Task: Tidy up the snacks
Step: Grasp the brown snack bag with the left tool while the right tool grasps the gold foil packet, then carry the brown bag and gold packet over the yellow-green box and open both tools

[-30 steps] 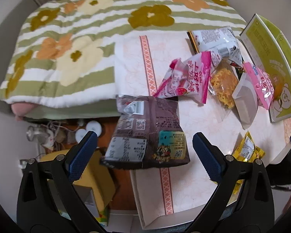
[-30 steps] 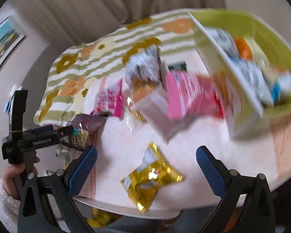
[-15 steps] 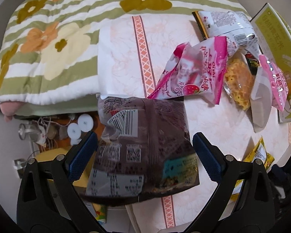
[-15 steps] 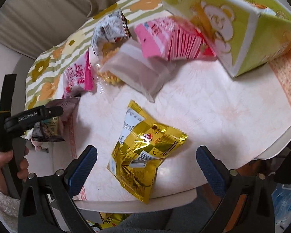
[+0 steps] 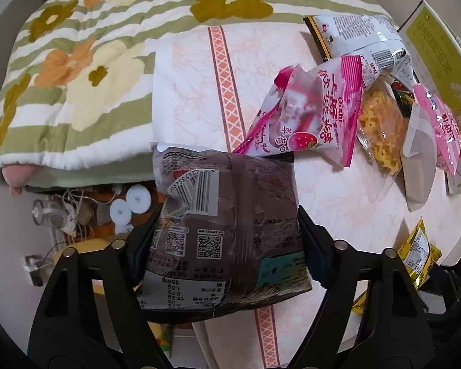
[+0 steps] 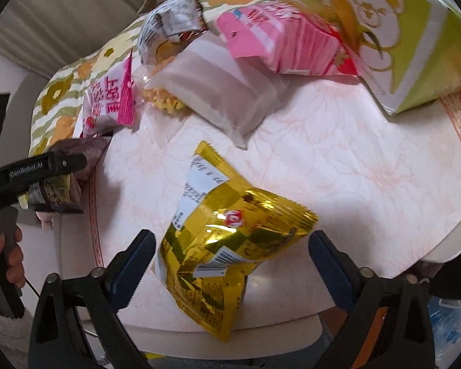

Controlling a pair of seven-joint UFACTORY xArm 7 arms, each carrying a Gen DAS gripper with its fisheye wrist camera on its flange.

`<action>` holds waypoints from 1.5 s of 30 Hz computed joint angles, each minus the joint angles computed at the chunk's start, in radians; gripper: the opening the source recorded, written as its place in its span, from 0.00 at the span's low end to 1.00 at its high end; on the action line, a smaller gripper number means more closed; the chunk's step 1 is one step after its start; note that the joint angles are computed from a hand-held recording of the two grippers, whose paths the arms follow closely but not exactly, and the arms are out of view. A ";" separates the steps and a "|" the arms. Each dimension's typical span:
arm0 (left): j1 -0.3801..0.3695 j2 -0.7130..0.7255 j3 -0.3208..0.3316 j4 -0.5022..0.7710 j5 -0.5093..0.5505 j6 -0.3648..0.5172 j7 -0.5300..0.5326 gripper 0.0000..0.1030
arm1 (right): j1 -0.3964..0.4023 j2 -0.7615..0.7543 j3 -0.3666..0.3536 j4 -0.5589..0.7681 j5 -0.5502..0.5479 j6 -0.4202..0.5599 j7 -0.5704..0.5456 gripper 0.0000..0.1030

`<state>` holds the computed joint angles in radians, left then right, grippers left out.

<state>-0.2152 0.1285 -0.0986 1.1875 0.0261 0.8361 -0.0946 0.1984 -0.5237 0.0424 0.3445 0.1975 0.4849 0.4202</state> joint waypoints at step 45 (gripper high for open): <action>-0.030 -0.201 -0.035 0.062 -0.197 -0.064 0.056 0.68 | -0.065 -0.085 -0.133 0.269 -0.071 0.004 -0.354 0.57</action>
<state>-0.2456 -0.0728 -0.1336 1.2490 -0.1706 0.7720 -0.0385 0.1336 -0.6082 -0.0902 0.6130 0.1269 0.4890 0.0661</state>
